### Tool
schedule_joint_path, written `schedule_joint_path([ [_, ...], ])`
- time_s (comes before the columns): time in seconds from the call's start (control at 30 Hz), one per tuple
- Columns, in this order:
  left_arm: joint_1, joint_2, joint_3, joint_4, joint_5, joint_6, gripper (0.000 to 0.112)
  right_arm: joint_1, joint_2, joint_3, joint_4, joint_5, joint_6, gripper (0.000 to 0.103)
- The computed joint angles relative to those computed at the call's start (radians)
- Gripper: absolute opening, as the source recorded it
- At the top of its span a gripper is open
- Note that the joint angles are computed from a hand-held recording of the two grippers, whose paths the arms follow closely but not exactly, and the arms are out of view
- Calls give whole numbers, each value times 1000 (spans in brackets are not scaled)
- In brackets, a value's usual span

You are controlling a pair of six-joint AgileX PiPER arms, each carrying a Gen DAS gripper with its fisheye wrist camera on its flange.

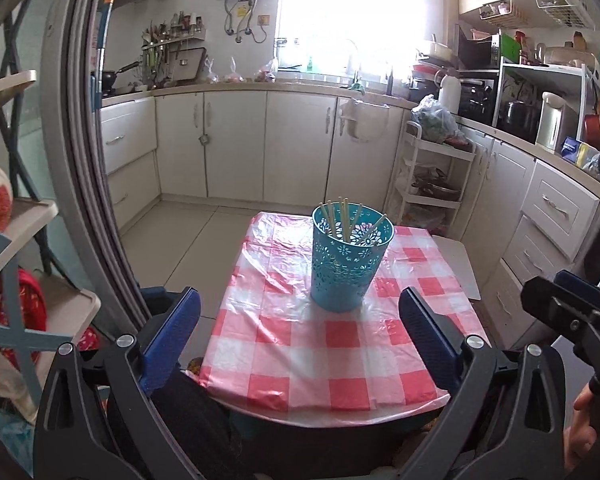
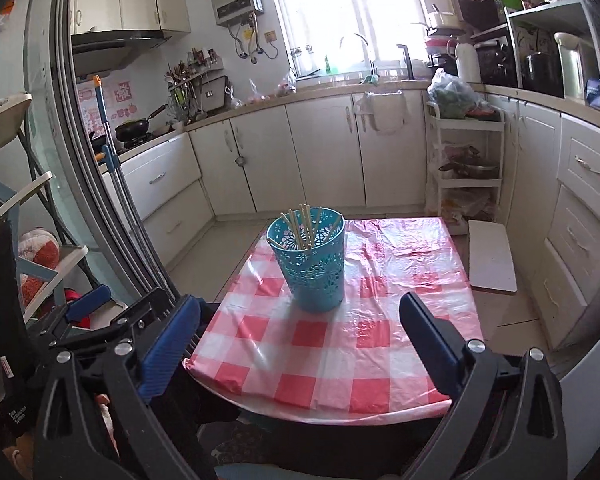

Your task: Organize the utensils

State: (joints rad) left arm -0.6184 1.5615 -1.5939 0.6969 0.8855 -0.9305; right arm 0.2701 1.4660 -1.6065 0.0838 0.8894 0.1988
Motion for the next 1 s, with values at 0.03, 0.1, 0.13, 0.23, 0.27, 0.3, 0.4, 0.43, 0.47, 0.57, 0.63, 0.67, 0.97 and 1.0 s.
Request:
schedule_joint_path([
  [0.03,-19,-23,20,13,25,-27,95,3,-28,28,-9,-11,13,96],
  [0.1,-37,-65,59,11,50,-51,95,20,-94,102,-37,-34,56,96],
  [0.13,-50,-84,75,15,65,-64,95,36,-117,126,-65,-40,81,96],
  [0.23,-80,-131,107,32,102,-84,95,95,-168,178,-149,-44,139,96],
  [0.27,-97,-148,115,52,119,-99,95,110,-183,192,-154,-41,143,96],
  [0.3,-113,-155,116,73,132,-116,95,117,-186,196,-143,-39,136,96],
  [0.4,-151,-180,122,127,158,-154,95,133,-203,202,-157,-40,143,96],
  [0.43,-163,-184,122,141,166,-163,95,138,-215,207,-165,-46,150,96],
  [0.47,-176,-191,125,158,177,-172,95,141,-219,209,-168,-52,152,96],
  [0.57,-194,-203,124,162,199,-173,95,154,-237,217,-179,-48,158,96],
  [0.63,-212,-208,125,177,215,-180,95,156,-243,219,-179,-45,158,96],
  [0.67,-215,-204,119,180,220,-179,95,158,-246,221,-181,-45,158,96],
  [0.97,-222,-169,65,147,284,-127,95,162,-254,221,-166,-21,152,96],
  [1.0,-223,-164,61,145,292,-122,95,160,-254,220,-162,-19,150,96],
])
